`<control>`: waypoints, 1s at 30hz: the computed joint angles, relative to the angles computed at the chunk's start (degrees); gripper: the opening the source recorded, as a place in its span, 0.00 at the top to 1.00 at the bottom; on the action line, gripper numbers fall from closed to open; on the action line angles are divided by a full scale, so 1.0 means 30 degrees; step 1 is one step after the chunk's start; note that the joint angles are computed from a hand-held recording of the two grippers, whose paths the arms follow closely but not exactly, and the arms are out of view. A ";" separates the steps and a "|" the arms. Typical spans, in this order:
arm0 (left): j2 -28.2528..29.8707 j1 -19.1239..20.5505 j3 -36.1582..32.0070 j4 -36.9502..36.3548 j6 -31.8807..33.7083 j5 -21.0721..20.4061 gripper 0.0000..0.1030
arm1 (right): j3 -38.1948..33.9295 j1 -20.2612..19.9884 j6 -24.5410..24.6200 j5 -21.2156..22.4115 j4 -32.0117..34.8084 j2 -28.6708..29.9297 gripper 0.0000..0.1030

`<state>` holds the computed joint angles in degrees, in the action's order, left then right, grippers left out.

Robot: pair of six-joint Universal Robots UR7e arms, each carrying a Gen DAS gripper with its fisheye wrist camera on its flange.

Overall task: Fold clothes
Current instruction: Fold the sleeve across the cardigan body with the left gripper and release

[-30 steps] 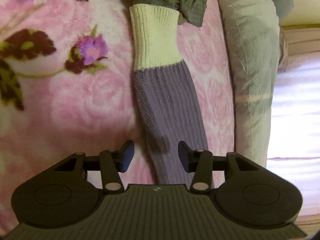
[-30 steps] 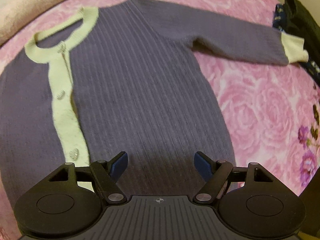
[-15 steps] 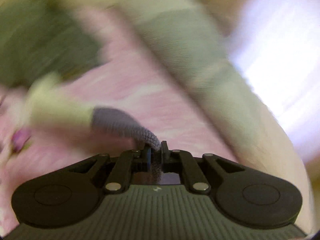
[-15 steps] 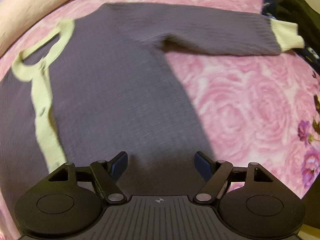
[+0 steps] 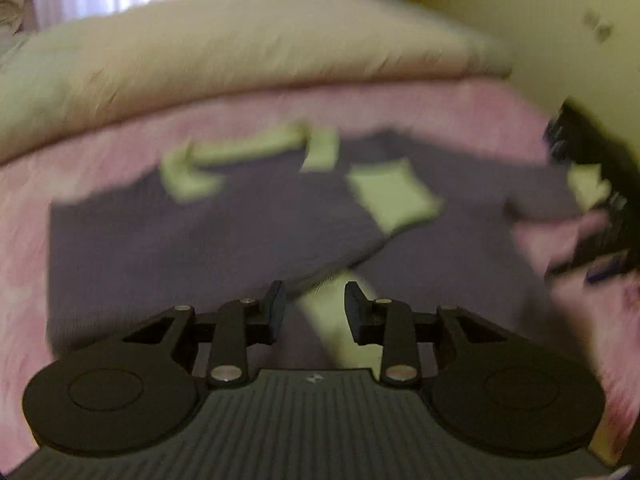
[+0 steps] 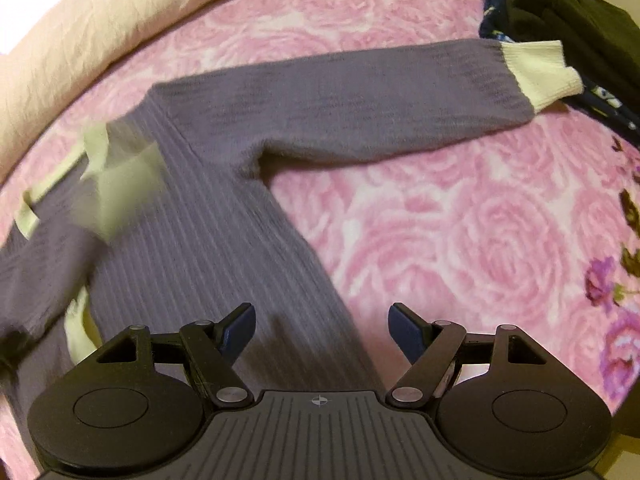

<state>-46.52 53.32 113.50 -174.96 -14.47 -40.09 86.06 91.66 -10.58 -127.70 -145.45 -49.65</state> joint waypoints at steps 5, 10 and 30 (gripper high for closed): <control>-0.2249 -0.0122 0.1652 0.3685 -0.3334 0.2854 0.70 | -0.0124 -0.0626 -0.0079 0.4266 -0.0340 0.0202 0.26; -0.2970 0.0511 0.1674 0.5546 -0.2395 0.6021 0.66 | -0.0775 -0.1260 0.2034 0.8700 -0.0657 0.1241 0.26; -0.1016 0.1858 0.1315 0.2355 0.6274 0.7099 0.85 | -0.0782 -0.0354 -0.1541 0.7080 -0.6952 0.4029 0.93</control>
<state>-49.56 58.89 117.44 -167.89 4.35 -18.79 83.72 90.60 -15.21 -106.46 -166.31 -37.57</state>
